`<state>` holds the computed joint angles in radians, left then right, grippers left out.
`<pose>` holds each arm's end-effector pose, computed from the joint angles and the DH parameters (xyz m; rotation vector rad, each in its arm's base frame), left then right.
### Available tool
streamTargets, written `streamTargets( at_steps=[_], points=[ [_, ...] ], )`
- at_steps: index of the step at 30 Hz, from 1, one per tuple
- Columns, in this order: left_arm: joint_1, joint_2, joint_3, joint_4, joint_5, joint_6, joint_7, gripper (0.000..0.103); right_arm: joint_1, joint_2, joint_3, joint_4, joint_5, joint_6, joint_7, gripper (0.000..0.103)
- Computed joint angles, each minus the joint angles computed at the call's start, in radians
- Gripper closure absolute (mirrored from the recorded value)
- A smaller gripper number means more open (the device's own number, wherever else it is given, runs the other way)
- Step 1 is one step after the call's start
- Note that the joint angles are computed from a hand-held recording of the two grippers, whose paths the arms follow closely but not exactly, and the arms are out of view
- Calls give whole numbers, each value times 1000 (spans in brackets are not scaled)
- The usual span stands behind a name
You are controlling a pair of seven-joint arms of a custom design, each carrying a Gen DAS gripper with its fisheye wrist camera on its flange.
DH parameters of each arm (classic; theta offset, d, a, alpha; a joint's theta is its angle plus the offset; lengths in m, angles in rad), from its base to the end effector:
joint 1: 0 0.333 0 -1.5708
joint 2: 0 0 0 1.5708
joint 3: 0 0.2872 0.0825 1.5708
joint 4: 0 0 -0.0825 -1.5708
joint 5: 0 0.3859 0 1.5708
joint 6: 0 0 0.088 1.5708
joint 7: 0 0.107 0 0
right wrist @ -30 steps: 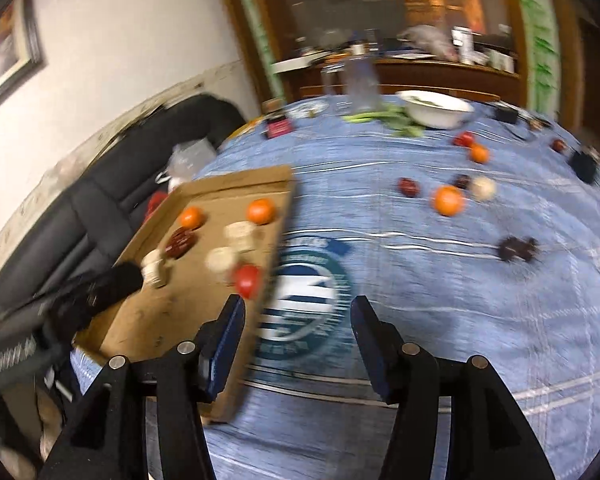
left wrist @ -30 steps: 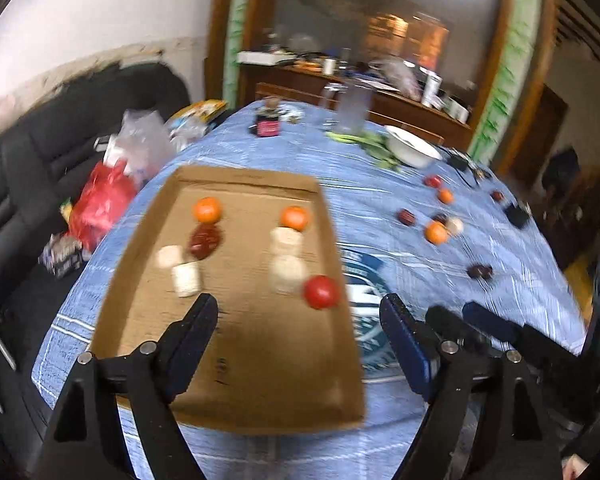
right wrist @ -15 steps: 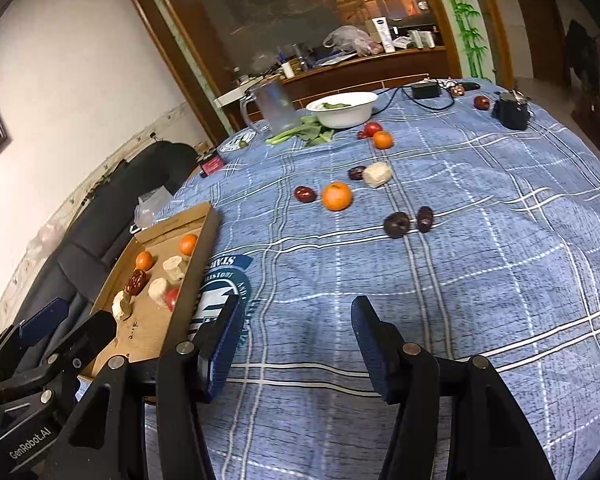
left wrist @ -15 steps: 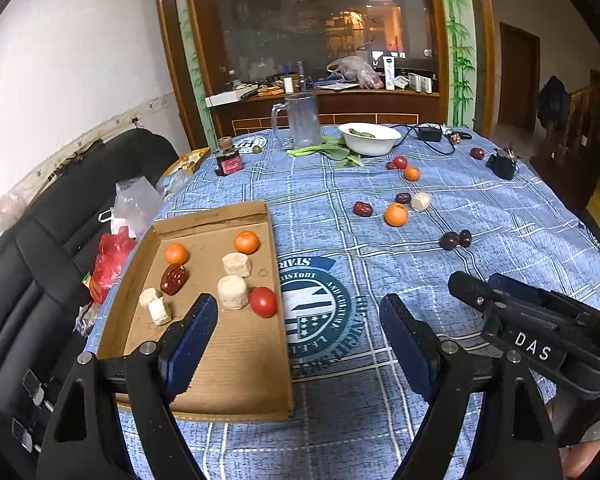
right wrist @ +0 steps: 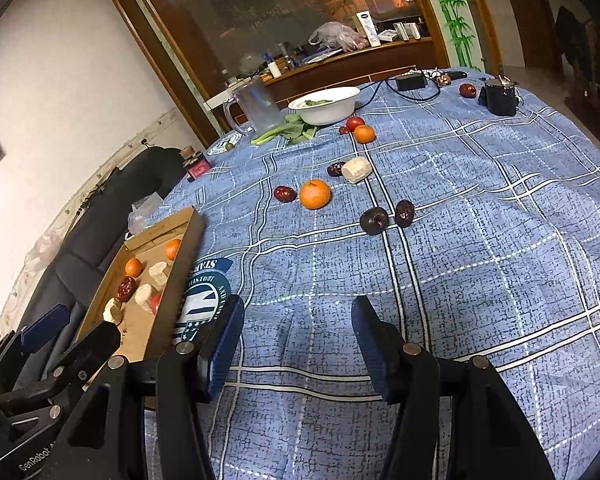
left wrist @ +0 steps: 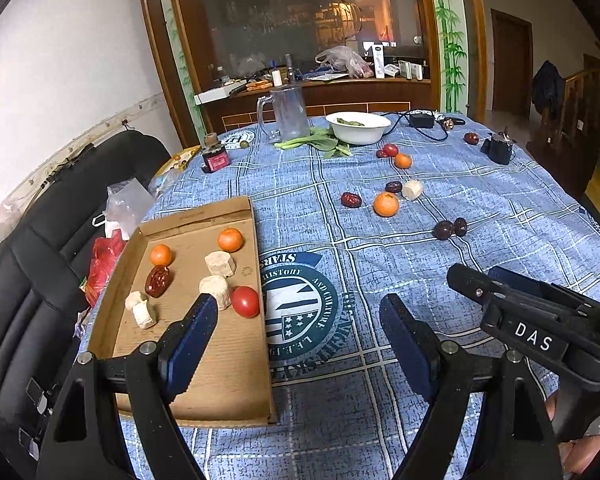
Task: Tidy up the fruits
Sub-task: 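Move both open tools back over the remaining fruit, then grasp an orange with the left tool while the right tool grasps a dark brown date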
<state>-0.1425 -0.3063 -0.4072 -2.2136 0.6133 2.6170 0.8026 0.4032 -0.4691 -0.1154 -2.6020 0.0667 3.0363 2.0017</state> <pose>0.4320 -0.2986 0.5391 -1.4713 1.8754 -0.7020 0.4368 0.1212 0.4917 -1.4157 1.7651 -0.3508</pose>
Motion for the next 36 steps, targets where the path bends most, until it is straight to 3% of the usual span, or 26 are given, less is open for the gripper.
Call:
streamTargets(
  at_steps=[8, 17, 22, 27, 30, 34, 36],
  points=[
    [-14, 60, 18, 38, -9, -9, 20, 21, 15, 37, -27, 25, 34, -19, -35, 43],
    [-54, 149, 63, 95, -33, -19, 55, 21, -24, 68, -31, 70, 58, -74, -86, 43],
    [-78, 200, 98, 131, -105, -4, 103, 21, -144, 104, 27, 137, -28, -150, -84, 43],
    [-105, 282, 125, 212, -190, 12, 162, 21, -207, 201, 57, 249, -101, -232, -115, 43],
    [-125, 342, 142, 275, -236, 29, 204, 21, -202, 258, 51, 299, -74, -222, -181, 43],
    [-155, 447, 169, 392, -293, 39, 238, 21, -144, 323, 18, 351, 105, -181, -421, 44],
    [-172, 500, 182, 453, -319, 30, 255, 27, -154, 352, 36, 379, 124, -185, -468, 44]
  ],
)
